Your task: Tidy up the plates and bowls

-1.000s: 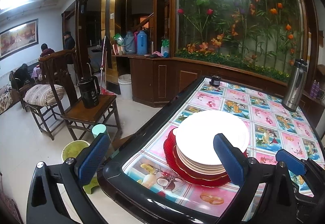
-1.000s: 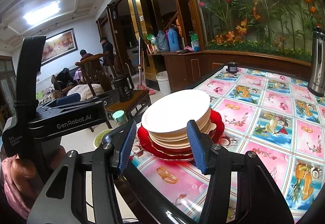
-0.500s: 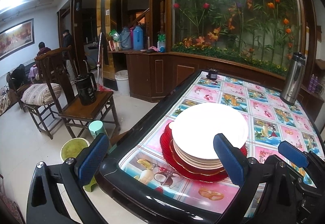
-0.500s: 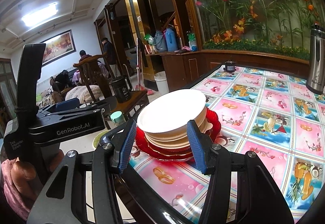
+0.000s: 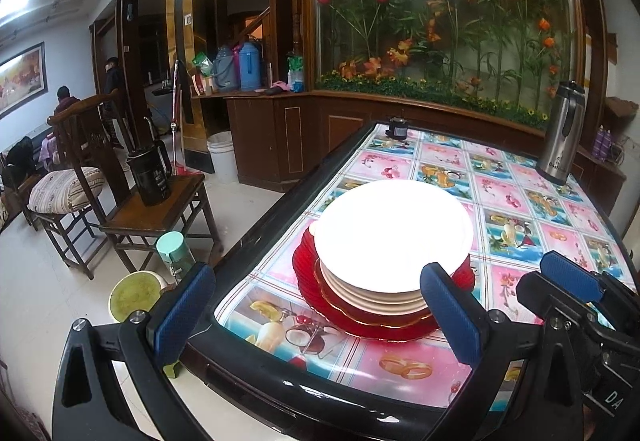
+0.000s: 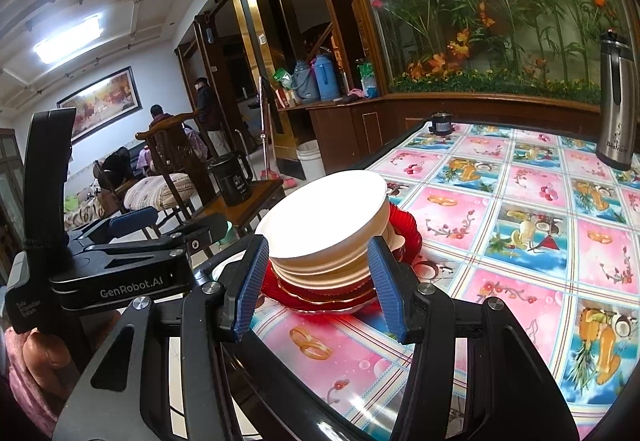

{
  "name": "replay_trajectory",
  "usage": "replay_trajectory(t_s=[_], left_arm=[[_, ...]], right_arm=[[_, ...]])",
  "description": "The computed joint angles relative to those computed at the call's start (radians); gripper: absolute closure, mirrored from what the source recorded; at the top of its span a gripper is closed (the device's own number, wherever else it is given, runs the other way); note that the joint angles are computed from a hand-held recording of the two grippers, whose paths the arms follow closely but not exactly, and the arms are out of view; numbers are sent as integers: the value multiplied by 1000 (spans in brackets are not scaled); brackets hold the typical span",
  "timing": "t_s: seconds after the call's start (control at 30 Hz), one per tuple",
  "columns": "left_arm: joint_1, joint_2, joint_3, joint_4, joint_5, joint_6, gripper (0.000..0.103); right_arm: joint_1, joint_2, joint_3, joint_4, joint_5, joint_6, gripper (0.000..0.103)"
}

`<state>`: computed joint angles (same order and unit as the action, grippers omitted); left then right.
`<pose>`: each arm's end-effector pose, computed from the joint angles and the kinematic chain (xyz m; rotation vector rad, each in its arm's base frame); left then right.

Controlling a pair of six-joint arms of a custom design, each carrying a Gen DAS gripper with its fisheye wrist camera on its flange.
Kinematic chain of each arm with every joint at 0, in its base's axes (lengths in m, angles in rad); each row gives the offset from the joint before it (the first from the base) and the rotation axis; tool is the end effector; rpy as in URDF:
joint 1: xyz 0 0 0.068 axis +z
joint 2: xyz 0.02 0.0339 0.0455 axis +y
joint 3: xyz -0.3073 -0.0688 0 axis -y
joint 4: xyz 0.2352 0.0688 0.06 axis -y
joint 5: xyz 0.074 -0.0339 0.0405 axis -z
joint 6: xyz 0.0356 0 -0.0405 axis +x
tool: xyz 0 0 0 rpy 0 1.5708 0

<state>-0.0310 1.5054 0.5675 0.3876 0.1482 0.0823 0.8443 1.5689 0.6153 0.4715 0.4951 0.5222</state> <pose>0.2802 -0.0139 0.2089 0.2075 2.1068 -0.1266 0.2105 0.2114 0.2149 -0.0186 2.0101 0.3699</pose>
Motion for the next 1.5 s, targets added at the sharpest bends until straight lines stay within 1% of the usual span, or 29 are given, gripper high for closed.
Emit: replay_trajectory(t_s=[0.67, 1.5], left_arm=[[12, 36, 24, -32, 16, 0, 0], [18, 51, 27, -39, 19, 8, 0]], right_arm=[[-7, 24, -8, 23, -13, 7, 51], [-7, 31, -1, 19, -15, 10, 51]])
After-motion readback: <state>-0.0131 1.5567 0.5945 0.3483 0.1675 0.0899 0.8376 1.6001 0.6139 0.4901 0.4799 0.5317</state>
